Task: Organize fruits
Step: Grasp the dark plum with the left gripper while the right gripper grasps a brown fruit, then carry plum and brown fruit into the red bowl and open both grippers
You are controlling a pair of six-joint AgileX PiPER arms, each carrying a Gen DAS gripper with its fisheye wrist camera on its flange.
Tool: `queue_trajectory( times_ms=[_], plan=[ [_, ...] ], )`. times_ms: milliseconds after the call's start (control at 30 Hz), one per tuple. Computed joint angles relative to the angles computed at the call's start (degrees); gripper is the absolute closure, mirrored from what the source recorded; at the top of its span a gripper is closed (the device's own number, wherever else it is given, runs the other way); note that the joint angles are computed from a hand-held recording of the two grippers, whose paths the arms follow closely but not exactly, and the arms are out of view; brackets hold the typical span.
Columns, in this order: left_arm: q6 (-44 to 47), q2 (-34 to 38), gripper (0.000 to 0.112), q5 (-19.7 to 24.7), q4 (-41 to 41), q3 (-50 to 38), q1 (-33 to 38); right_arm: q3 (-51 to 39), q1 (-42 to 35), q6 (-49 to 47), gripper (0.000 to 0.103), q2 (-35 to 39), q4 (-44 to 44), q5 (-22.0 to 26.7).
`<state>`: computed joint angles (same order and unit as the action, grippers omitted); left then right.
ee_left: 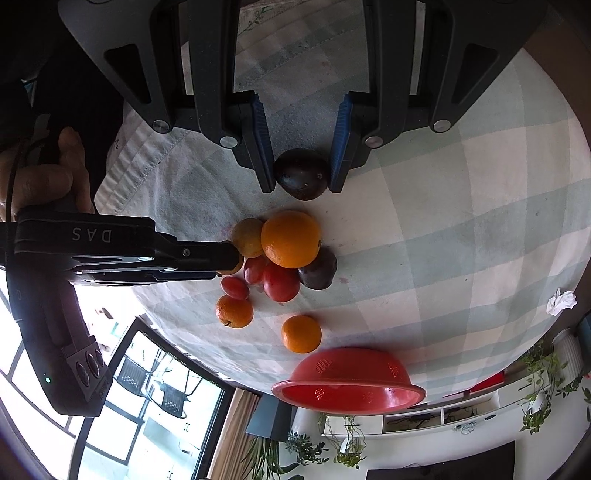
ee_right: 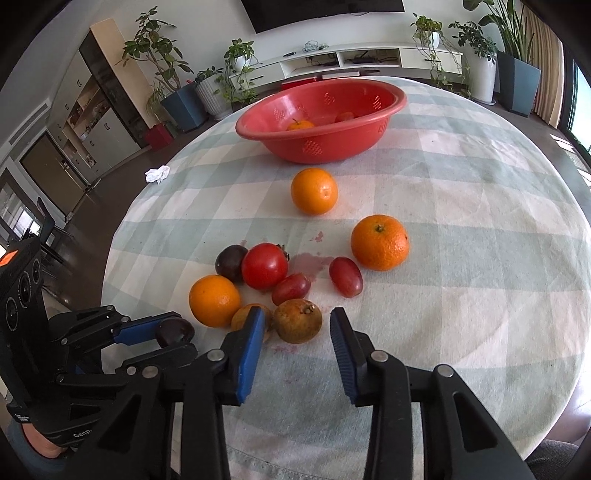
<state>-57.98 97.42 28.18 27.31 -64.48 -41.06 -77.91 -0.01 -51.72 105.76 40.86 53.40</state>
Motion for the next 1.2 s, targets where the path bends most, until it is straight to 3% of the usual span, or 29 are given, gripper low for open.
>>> queue_trajectory(
  times_ms=[400,833,1200],
  plan=[
    [-0.18,-0.09,0.085,-0.10,-0.12,0.11,0.07,-5.23,-2.45,2.87,0.072,4.29,1.67,6.99],
    [-0.44,-0.02,0.085,-0.19,-0.10,0.08,0.05,-6.49,-1.72,3.79,0.072,4.41,-0.33,8.09],
    [-1.19,-2.43,0.085,-2.01,-0.39,1.91,1.31,-5.84,-6.84,1.26,0.072,2.16,3.64,10.80]
  ],
)
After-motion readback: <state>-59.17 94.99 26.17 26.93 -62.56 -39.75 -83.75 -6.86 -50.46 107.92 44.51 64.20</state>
